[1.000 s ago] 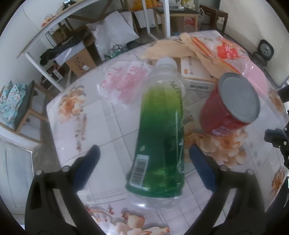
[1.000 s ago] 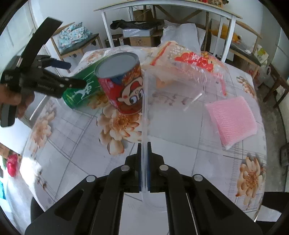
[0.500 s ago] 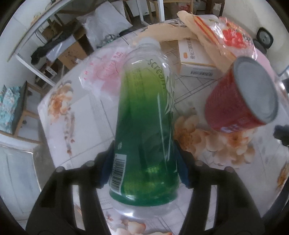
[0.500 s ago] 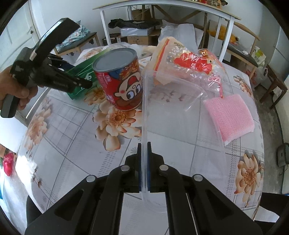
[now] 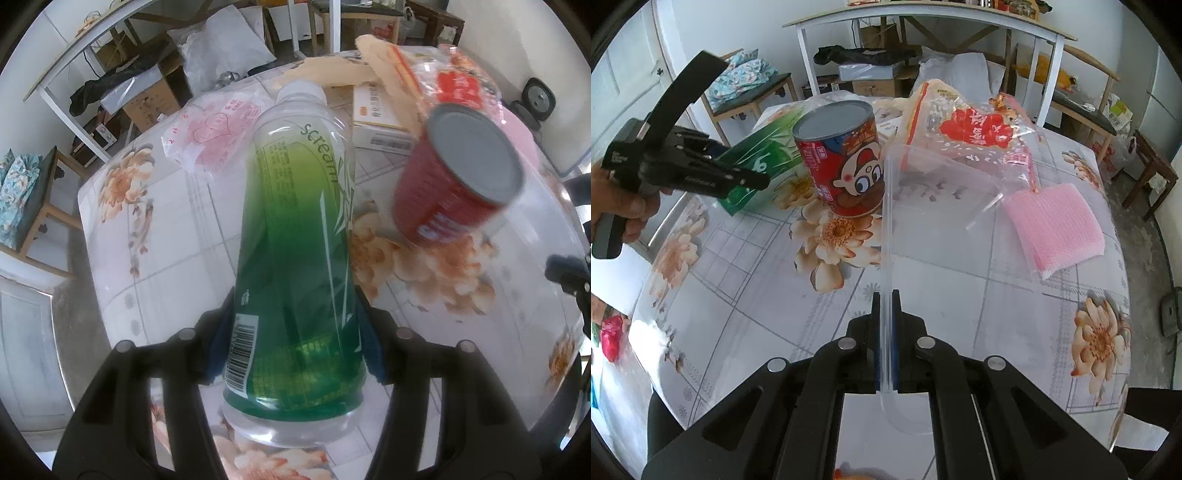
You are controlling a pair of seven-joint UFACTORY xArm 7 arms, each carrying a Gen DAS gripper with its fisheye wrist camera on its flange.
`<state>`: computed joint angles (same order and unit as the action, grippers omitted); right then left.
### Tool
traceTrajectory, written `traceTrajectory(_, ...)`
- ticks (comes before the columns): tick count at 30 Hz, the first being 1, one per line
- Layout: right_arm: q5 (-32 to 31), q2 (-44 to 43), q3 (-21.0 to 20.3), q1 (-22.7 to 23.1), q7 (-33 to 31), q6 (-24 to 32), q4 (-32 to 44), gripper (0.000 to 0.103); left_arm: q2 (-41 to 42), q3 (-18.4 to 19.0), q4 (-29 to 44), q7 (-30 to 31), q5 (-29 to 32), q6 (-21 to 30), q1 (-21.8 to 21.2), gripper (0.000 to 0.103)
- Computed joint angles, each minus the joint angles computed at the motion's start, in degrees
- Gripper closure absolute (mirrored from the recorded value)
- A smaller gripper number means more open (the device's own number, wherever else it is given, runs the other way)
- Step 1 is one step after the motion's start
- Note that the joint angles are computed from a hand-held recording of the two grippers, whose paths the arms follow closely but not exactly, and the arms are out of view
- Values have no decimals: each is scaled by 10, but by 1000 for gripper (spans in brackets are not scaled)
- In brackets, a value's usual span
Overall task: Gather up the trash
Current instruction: 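Grasp the green bottle with the left tool and lift it off the table, then carry the bottle to the blue basket and open the left tool to drop it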
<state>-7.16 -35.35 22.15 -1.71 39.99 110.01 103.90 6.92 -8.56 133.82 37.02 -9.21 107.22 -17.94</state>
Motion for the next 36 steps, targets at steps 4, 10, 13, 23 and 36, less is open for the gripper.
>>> traceTrajectory(4, -4, 1, 8, -6, 6, 3, 15, 99, -28, 5, -24, 5, -25, -1, 13, 47)
traceTrajectory(10, -10, 7, 24, -18, 6, 11, 40, 99, -54, 19, -42, 9, -62, 1, 39, 48)
traceTrajectory(13, -17, 12, 34, -26, 0, 18, 54, 99, -67, 27, -48, 14, -82, 5, 53, 48)
traceTrajectory(23, -32, 31, 70, -56, -21, 33, 103, 99, -118, 110, -34, 53, -179, 54, 140, 48)
traceTrajectory(36, -35, 91, 180, -115, -36, 25, 191, 99, -216, 303, -253, 210, -74, 9, 373, 48)
